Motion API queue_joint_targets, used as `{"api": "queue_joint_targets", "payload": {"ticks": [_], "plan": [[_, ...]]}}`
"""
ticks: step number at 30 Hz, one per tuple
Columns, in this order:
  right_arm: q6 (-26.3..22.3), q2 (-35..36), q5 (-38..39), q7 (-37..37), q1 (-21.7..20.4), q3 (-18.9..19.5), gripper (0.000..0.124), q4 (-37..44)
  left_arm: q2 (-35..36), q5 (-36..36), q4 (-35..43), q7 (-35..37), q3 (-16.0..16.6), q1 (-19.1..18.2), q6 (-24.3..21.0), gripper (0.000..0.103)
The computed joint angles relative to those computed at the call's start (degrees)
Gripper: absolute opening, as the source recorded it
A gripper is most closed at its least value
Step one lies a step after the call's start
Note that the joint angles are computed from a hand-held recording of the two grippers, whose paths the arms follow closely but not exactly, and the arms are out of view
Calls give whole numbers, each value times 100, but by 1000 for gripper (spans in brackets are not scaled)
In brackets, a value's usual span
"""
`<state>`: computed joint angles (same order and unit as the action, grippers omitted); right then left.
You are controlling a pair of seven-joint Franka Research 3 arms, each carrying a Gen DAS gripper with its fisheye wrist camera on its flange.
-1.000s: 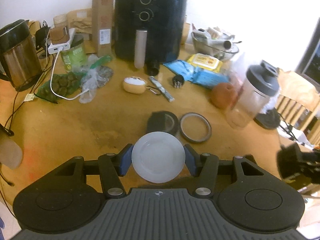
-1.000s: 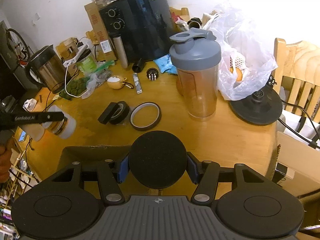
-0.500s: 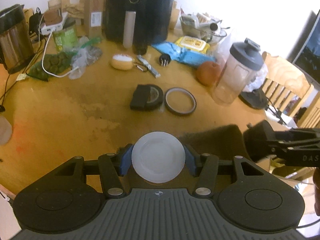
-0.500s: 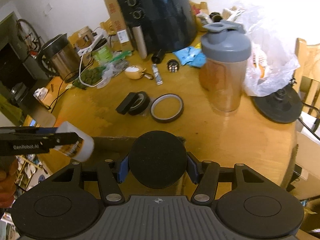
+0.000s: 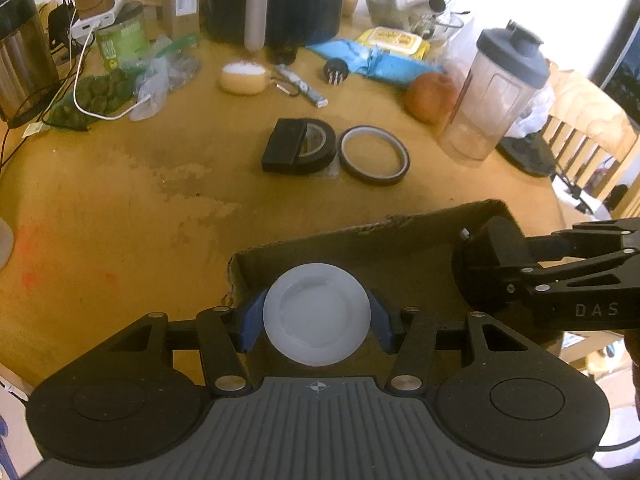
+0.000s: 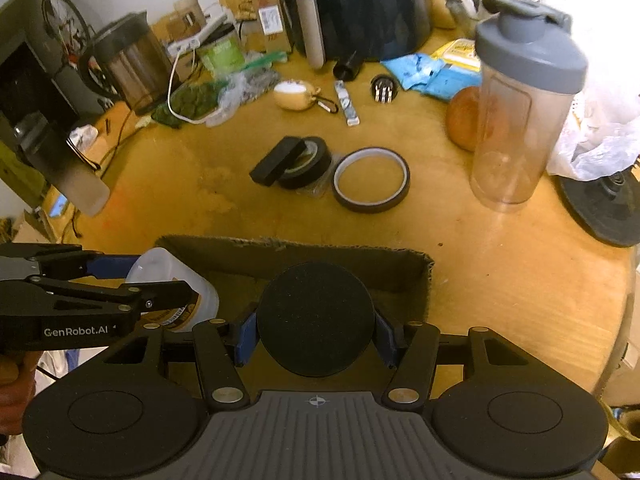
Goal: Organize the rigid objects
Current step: 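Lower the jar into the box with the left tool while the right tool drops the black lid in, then withdraw both open tools from the box toward the black tape roll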
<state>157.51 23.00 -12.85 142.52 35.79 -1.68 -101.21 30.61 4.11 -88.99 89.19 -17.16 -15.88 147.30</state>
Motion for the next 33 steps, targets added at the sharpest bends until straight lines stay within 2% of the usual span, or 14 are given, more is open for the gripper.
{"api": "queue_joint_targets", "payload": {"ticks": [13, 17, 19, 20, 24, 26, 33], "plan": [[-466, 486, 173, -287, -2, 24, 60, 581, 192, 262, 187, -218, 130, -133, -197, 53], [-547, 567, 195, -365, 10, 6, 61, 699, 153, 352, 129, -454, 186, -189, -80, 54], [-569, 550, 62, -312, 87, -81, 67, 712, 62, 295, 6, -560, 155, -151, 98, 54], [-544, 525, 47, -337, 77, -72, 75, 695, 22, 348, -21, -667, 197, -186, 121, 54], [-273, 296, -52, -313, 73, -92, 95, 441, -168, 460, -157, -1065, 267, -227, 90, 54], [-180, 143, -69, -242, 67, -100, 102, 269, -295, 535, -271, -1342, 329, -266, 98, 54], [-59, -389, -234, 57, -37, -72, 103, -335, -796, 904, -771, -2178, 434, -340, 130, 55]]}}
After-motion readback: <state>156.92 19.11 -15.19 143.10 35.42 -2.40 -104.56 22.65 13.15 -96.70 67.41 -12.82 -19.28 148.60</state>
